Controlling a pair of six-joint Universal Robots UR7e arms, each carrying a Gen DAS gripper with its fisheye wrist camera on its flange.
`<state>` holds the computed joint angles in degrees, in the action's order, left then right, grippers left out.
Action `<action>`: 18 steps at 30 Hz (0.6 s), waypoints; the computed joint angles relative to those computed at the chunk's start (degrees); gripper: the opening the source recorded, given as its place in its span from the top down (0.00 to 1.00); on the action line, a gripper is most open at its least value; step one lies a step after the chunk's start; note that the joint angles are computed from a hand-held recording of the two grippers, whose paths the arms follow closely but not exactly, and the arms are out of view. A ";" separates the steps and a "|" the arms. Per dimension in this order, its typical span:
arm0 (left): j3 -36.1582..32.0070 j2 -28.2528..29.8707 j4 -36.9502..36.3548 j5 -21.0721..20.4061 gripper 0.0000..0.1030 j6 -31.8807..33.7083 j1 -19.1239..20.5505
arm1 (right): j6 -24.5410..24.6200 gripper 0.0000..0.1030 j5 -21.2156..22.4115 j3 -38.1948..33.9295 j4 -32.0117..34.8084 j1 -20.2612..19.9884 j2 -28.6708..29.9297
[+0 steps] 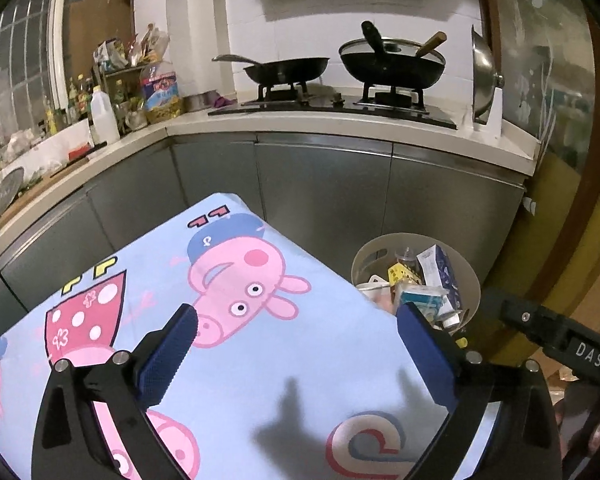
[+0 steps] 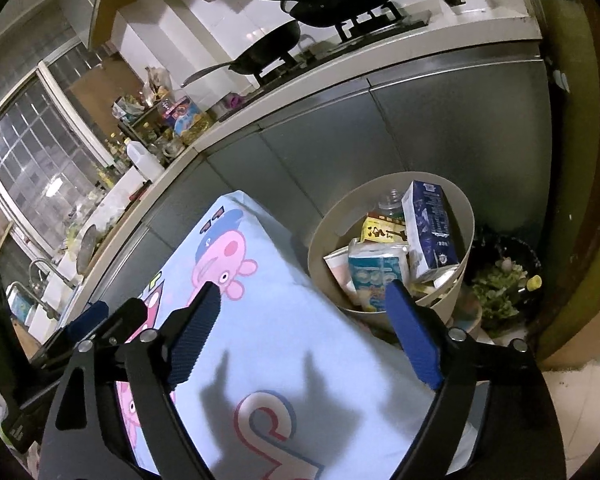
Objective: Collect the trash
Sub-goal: 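Move both open tools back over the empty table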
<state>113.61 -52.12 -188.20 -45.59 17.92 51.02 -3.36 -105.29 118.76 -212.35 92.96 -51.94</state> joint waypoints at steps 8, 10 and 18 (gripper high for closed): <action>0.43 -1.00 2.28 0.45 0.04 -2.02 0.37 | 0.56 0.17 -0.58 0.33 -1.36 0.75 0.48; 0.46 -1.13 2.29 0.49 0.04 -2.19 0.51 | 0.74 0.17 -0.71 0.34 -1.25 0.86 0.48; 0.48 -1.65 3.47 1.72 0.03 -3.26 0.71 | 0.60 0.11 -3.95 0.56 -2.79 1.91 1.93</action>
<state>114.09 -53.78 -184.73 -43.87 14.66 51.73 -2.76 -109.24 119.31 -215.14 94.87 -50.01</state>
